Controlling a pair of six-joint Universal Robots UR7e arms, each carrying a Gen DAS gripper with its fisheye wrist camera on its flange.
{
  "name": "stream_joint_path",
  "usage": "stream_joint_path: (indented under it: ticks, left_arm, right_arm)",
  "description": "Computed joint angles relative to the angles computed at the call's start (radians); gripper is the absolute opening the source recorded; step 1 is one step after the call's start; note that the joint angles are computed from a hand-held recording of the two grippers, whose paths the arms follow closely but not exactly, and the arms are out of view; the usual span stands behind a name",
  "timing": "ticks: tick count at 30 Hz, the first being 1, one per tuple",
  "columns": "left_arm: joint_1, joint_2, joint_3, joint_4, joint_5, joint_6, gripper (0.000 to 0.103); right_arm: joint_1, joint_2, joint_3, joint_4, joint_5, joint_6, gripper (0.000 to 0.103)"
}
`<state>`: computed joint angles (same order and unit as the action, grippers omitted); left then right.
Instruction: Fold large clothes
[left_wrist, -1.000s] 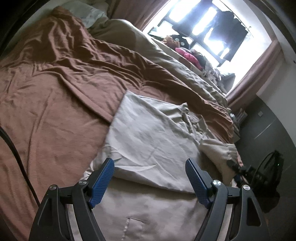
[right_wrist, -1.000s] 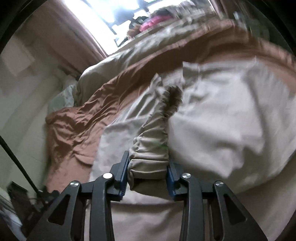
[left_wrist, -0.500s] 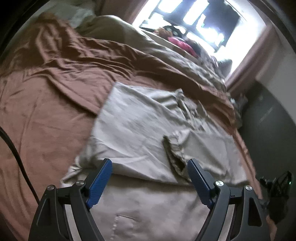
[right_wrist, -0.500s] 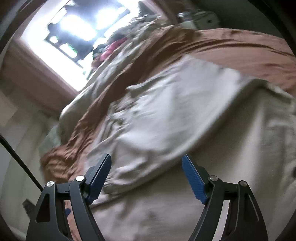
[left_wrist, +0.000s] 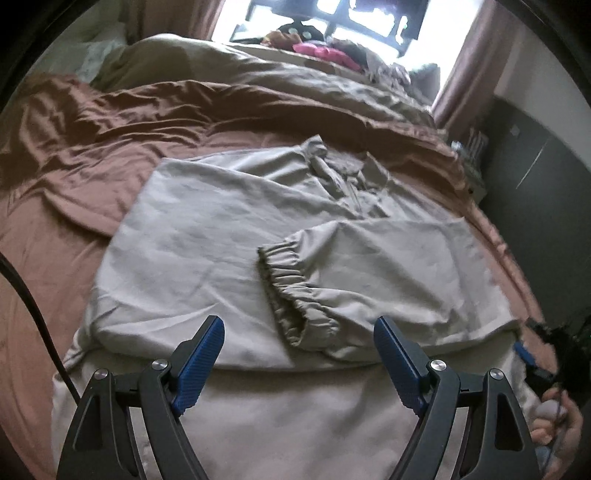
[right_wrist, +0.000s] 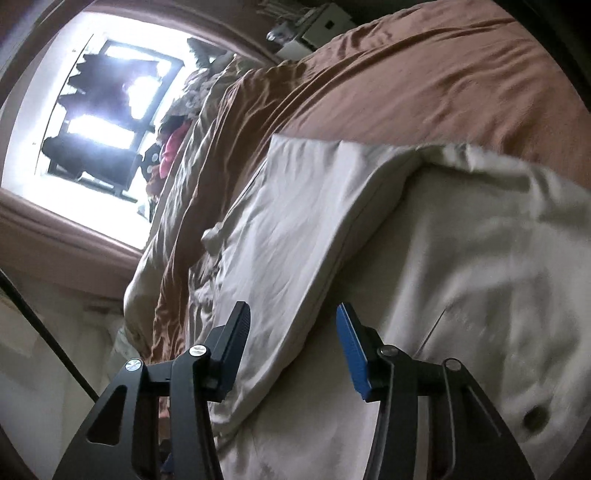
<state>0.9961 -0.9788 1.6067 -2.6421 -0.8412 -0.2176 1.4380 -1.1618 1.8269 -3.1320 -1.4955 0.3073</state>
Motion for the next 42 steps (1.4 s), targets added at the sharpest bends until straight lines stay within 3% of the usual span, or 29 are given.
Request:
stream_joint_path:
  ticks: [8,9,11,12,13,17,23,27,30,31,32,34,38,42]
  left_arm:
    - [0.012,0.119,-0.128,0.161,0.063,0.014,0.082]
    - [0.014,0.126,-0.134,0.173,0.067,0.014,0.078]
    - [0.020,0.145,-0.153,0.210,0.090,-0.002,0.066]
    - [0.022,0.149,-0.157,0.218,0.098,-0.008,0.054]
    - [0.027,0.156,-0.163,0.237,0.113,-0.022,0.048]
    - [0.035,0.170,-0.163,0.224,0.137,-0.008,0.045]
    - [0.036,0.173,-0.179,0.240,0.153,-0.020,0.044]
    - [0.020,0.154,-0.169,0.232,0.142,0.004,0.045]
    - [0.003,0.111,-0.135,0.204,0.117,0.004,0.060]
    - [-0.006,0.089,-0.113,0.184,0.106,0.007,0.065]
    - [-0.013,0.074,-0.098,0.174,0.101,0.009,0.066]
    - [-0.032,0.031,-0.055,0.161,0.091,0.002,0.067]
    - [-0.069,-0.060,0.038,0.141,0.082,-0.046,0.079]
    - [-0.117,-0.167,0.148,0.115,0.072,-0.074,0.081]
  right_arm:
    - [-0.057,0.029,-0.010,-0.033,0.034,-0.018,0.031]
    - [-0.061,0.026,-0.008,-0.035,0.034,-0.022,0.030]
    - [-0.071,0.032,-0.013,-0.048,0.040,-0.036,0.019]
    - [-0.073,0.033,-0.012,-0.049,0.039,-0.046,0.016]
    - [-0.073,0.036,-0.015,-0.045,0.027,-0.056,0.014]
    - [-0.079,0.039,-0.010,-0.018,-0.022,-0.029,0.007]
    - [-0.046,0.027,0.006,-0.018,-0.083,-0.018,0.006]
    - [-0.041,0.005,0.021,-0.029,-0.068,0.009,0.011]
    - [-0.046,-0.014,0.049,-0.068,-0.030,-0.024,0.017]
    - [-0.042,-0.020,0.053,-0.067,-0.034,-0.037,0.032]
    - [-0.043,-0.028,0.065,-0.075,-0.032,-0.053,0.056]
    - [-0.042,-0.050,0.105,-0.104,-0.027,-0.073,0.072]
    - [-0.034,-0.090,0.168,-0.120,-0.026,-0.097,0.072]
    - [-0.013,-0.154,0.258,-0.127,-0.056,-0.156,0.072]
